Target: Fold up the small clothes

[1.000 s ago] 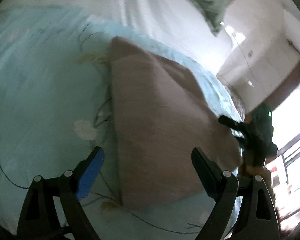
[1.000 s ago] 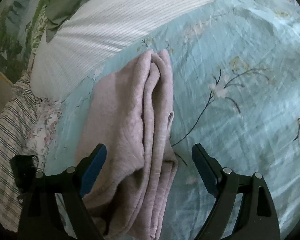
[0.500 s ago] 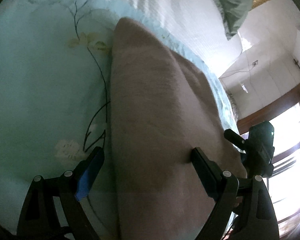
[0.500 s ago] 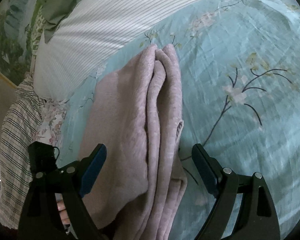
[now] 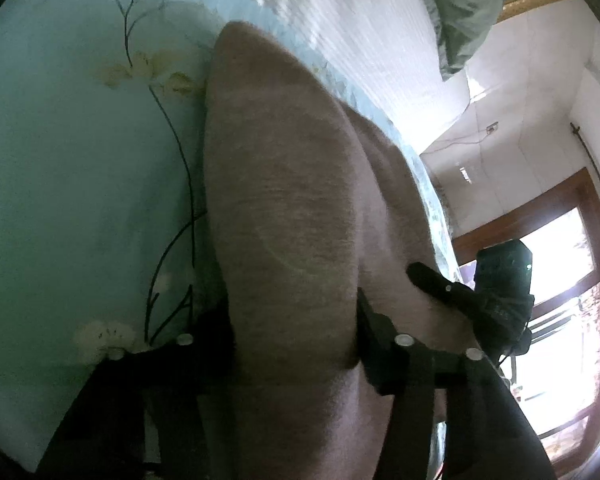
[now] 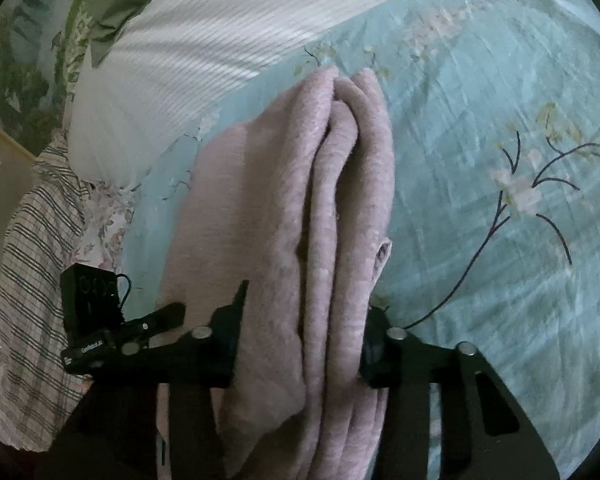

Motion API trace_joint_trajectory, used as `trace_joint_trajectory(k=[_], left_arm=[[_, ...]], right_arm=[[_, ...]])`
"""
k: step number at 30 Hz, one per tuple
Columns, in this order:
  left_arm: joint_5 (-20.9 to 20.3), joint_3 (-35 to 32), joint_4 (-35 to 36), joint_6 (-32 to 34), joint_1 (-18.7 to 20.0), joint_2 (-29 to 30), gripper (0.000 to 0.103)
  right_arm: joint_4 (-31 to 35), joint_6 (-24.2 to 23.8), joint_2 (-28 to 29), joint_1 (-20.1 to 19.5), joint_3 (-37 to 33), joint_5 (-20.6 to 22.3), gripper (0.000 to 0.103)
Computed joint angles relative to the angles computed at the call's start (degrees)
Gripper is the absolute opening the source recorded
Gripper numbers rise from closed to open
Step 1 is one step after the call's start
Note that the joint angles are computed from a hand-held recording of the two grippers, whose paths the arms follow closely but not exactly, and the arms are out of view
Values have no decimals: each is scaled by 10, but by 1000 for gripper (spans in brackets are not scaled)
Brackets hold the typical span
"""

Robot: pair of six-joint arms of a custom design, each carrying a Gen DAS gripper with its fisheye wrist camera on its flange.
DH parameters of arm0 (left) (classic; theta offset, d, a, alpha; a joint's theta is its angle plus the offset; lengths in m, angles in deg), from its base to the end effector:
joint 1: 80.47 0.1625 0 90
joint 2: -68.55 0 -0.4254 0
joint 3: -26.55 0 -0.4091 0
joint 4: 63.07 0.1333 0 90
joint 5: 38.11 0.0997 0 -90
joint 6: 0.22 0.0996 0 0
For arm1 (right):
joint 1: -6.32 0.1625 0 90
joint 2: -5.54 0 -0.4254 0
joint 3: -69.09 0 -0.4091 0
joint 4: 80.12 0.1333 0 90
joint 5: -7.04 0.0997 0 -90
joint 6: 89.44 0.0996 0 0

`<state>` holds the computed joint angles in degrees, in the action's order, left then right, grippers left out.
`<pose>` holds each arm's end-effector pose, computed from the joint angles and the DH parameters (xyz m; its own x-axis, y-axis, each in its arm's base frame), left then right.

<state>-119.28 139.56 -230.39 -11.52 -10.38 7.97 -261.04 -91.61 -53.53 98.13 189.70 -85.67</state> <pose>-0.0613 -0.6056 0.1615 -0.9932 0.1033 -0.0541 0.1166 0.8904 -0.4400 0.1459 -0.5450 0.1300 -0.9974 -0.0413 0.0597 -0.0653 0.8700 -0.4887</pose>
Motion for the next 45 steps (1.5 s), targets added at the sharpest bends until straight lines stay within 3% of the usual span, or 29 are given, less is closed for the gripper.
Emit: trace_joint_trajectory(k=[3, 8, 15, 19, 23, 28, 33, 35, 38, 41, 45], left_arm=[[16, 23, -24, -3, -15, -17, 46], [53, 94, -67, -8, -46, -90, 44], [184, 210, -73, -14, -102, -252, 44], [236, 269, -44, -42, -112, -341, 44], [240, 298, -21, -65, -89, -389, 45], [242, 310, -29, -68, -68, -385, 49], [268, 315, -4, -77, -71, -392, 62], [266, 321, 2, -83, -72, -406, 62], [283, 333, 14, -96, -90, -438, 62], [319, 347, 21, -102, -122, -469, 60], [318, 352, 10, -86, -149, -477, 52]], right_arm=[[-36, 0, 4, 29, 7, -26, 36], [-64, -8, 35, 78, -3, -15, 35], [-70, -11, 118, 126, -46, 48, 35], [-51, -2, 169, 143, -76, 69, 35], [-46, 6, 199, 153, -85, 59, 35], [-49, 22, 200, 145, -76, 53, 40], [-41, 38, 194, 150, -71, 20, 54], [-54, 38, 185, 155, -62, 2, 59], [-90, 30, 169, 167, -50, -34, 60], [-115, 7, 162, 174, -53, -30, 59], [-67, -9, 176, 177, -92, -18, 48]])
